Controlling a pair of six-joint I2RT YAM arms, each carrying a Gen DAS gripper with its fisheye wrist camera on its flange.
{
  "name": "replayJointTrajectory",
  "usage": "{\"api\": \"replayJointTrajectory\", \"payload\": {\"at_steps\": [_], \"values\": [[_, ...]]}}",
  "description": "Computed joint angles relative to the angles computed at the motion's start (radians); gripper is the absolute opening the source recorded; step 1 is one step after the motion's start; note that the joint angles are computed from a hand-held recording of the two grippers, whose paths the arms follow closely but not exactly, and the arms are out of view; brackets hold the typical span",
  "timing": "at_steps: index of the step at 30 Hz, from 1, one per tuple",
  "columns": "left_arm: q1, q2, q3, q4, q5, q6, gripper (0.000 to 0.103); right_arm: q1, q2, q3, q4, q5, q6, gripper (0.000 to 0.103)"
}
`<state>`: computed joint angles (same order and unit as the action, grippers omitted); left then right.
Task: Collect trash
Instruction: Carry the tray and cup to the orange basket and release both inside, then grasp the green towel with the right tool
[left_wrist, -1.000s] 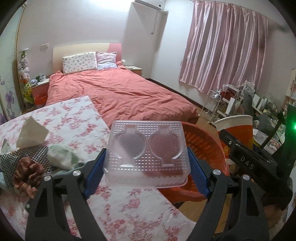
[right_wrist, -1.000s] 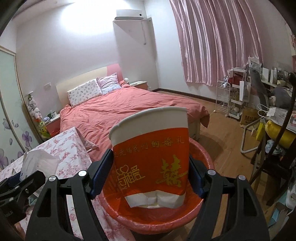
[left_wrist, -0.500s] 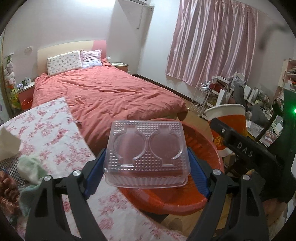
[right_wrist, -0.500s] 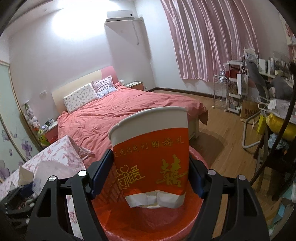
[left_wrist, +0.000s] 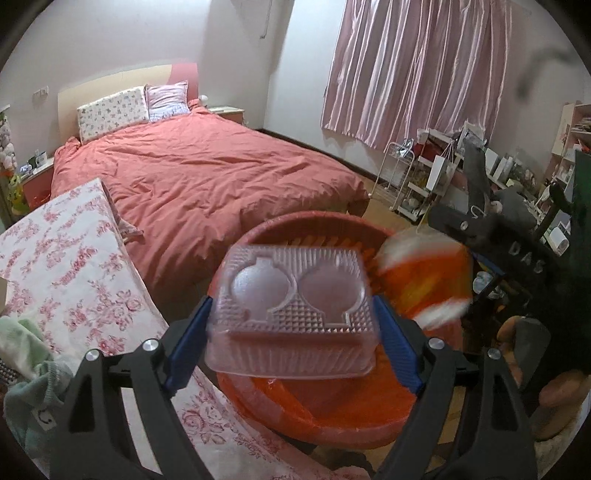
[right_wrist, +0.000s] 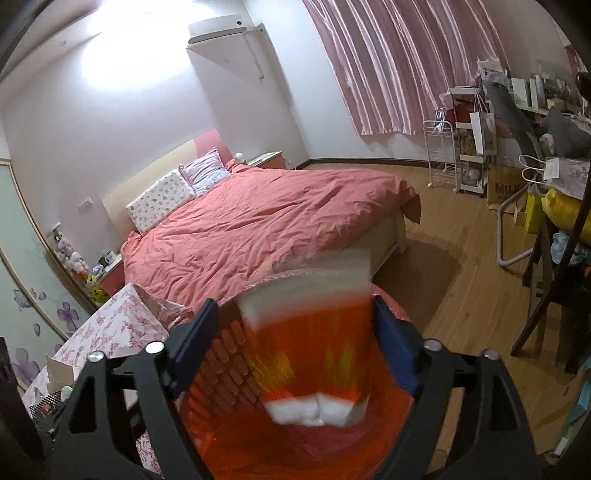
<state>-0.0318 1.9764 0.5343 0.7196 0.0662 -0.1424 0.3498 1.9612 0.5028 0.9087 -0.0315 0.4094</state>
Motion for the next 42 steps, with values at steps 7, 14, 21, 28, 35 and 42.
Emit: {"api": "replayJointTrajectory", "payload": {"at_steps": [7,14,21,28,35,42], "values": [[0.034,0.012,-0.004,-0.022,-0.025,0.001,0.086,0.001,-0.031,-0.016,-0.026,0.025,-0.004,0.086],[0.112,-0.118,-0.130,-0.024,-0.077,0.020,0.088,0.059,-0.127,-0.051,-0.079,0.099,-0.017,0.086],[0.278,-0.343,-0.321,-0.037,-0.072,0.080,0.091,0.196,-0.224,-0.068,-0.151,0.184,-0.024,0.086],[0.637,-0.626,-0.456,-0.180,0.095,0.224,0.092,0.362,-0.263,-0.057,-0.214,0.242,-0.014,0.086],[1.136,-0.650,-0.447,-0.291,0.357,0.482,0.092,0.547,-0.182,0.030,-0.277,0.294,-0.001,0.081],[1.438,-0.530,-0.349,-0.376,0.518,0.659,0.092,0.685,-0.036,0.187,-0.383,0.306,0.037,0.071]]}}
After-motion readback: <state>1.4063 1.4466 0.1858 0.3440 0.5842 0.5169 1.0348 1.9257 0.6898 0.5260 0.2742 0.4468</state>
